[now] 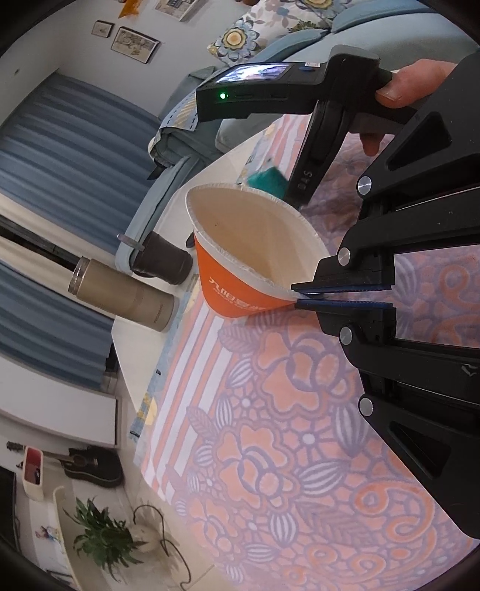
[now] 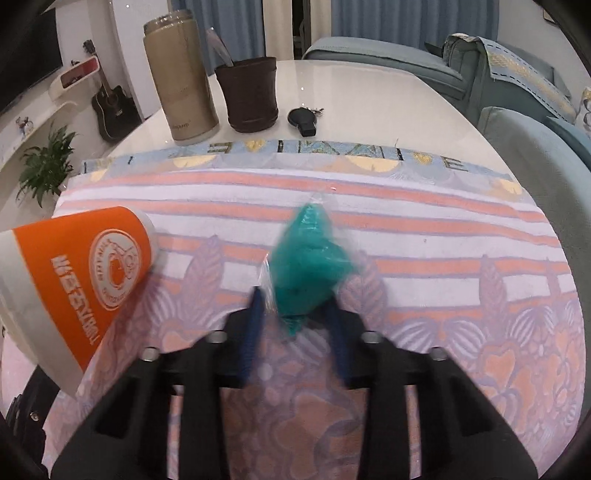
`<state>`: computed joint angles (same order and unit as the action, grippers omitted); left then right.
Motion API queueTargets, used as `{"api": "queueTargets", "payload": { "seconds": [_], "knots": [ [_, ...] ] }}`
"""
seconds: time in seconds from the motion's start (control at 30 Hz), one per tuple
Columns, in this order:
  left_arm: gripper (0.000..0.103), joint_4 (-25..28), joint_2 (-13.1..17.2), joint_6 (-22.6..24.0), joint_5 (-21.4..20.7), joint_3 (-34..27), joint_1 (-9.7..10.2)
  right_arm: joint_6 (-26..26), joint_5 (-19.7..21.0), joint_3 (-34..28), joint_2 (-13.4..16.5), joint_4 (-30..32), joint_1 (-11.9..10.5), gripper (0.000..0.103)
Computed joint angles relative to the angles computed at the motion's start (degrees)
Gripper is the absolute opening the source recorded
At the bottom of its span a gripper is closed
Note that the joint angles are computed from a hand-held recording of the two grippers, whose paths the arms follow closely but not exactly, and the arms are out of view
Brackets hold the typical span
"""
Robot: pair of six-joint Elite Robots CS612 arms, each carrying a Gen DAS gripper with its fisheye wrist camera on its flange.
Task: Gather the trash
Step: 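Grasp the orange paper cup rim with the left gripper while the right grasps the teal pouch, then carry cup and teal pouch over the wastebasket and open both grippers to drop them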
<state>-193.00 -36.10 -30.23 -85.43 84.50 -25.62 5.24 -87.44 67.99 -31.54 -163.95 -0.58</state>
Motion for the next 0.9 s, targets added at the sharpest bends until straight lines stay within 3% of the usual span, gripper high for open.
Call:
{"api": "queueTargets", "payload": {
  "seconds": [0.37,0.47,0.57,0.7,0.9],
  "knots": [
    [0.001,-1.3,0.0,1.0,-0.8,0.1,-0.01,-0.2,3.7,8.2,-3.8,-10.2,-1.2,0.021],
    [0.001,-3.4,0.2,0.8,-3.7,0.1,0.33,0.1,4.1,12.4,-6.1,-13.7,-1.9,0.021],
    [0.001,-8.5,0.2,3.6,-6.4,0.7,0.04,0.6,4.4,16.9,-8.7,-17.3,-2.7,0.021],
    [0.001,-12.9,-0.4,6.4,-10.3,1.7,-0.73,0.7,2.0,23.6,-12.6,-22.3,-4.0,0.021],
    [0.001,-11.3,-1.9,9.4,-16.5,2.4,-2.44,2.5,-2.4,32.6,-17.5,-27.0,-6.8,0.021]
  ]
}}
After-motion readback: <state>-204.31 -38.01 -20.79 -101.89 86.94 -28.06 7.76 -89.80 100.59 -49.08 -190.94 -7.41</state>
